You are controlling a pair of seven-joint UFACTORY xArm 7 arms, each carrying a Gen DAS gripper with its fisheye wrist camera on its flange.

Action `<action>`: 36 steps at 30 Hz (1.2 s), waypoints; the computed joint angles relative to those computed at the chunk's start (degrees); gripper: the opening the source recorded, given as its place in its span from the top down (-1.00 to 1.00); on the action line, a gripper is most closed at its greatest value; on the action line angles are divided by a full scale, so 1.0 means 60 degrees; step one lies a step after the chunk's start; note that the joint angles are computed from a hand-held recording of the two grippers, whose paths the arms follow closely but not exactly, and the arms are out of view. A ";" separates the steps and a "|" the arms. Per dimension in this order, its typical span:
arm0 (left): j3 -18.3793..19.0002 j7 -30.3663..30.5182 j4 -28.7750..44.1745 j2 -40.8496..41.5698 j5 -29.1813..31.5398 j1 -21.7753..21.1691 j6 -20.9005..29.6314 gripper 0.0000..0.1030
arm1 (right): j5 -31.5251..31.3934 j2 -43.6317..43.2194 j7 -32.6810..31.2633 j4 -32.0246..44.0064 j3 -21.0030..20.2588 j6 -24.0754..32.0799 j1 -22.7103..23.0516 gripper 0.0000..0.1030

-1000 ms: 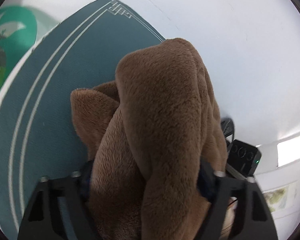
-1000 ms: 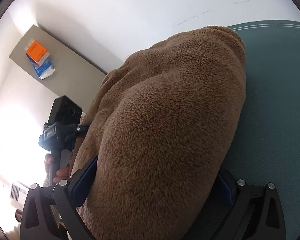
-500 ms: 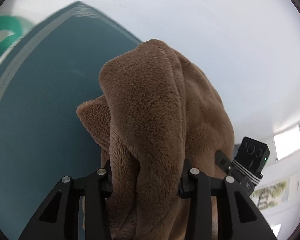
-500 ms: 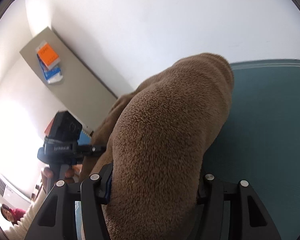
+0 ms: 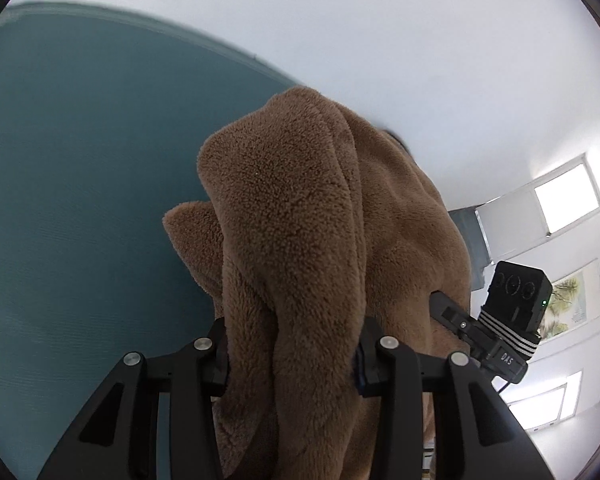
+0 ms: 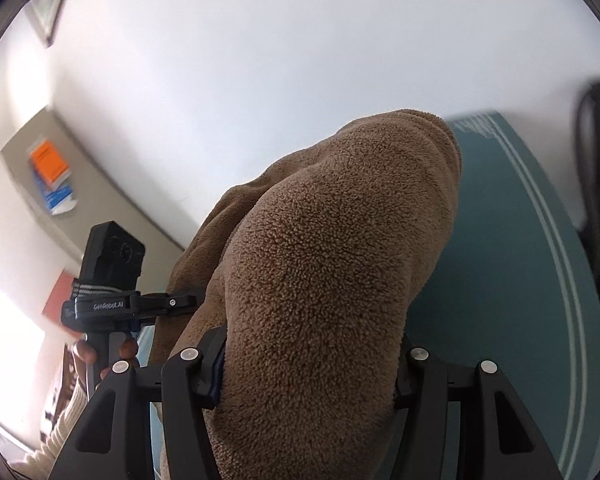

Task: Fold clothes

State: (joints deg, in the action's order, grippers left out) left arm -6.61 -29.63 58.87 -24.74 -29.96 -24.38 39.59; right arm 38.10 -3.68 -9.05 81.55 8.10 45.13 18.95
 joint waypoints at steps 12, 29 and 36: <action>-0.0752 -0.1421 -0.0228 -0.0194 0.2114 0.0695 -0.0048 -0.53 | -0.0576 -0.0188 0.0451 -0.0960 0.0020 -0.0178 -0.0057 -0.62; -0.1221 -0.2443 -0.1051 -0.0559 0.3577 0.0773 -0.0162 -0.62 | -0.2516 -0.0078 0.2646 -0.0199 0.0160 -0.0811 0.0174 -0.70; -0.1025 -0.2856 -0.1726 -0.0661 0.3283 0.0460 -0.0986 -0.93 | 0.0433 0.0189 0.1999 -0.0573 -0.0447 0.0003 -0.0320 -0.82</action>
State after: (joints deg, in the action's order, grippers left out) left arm -12.76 -46.77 48.51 -28.70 -10.27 -21.62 33.67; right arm 40.70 -2.55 2.95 78.11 5.42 45.15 17.03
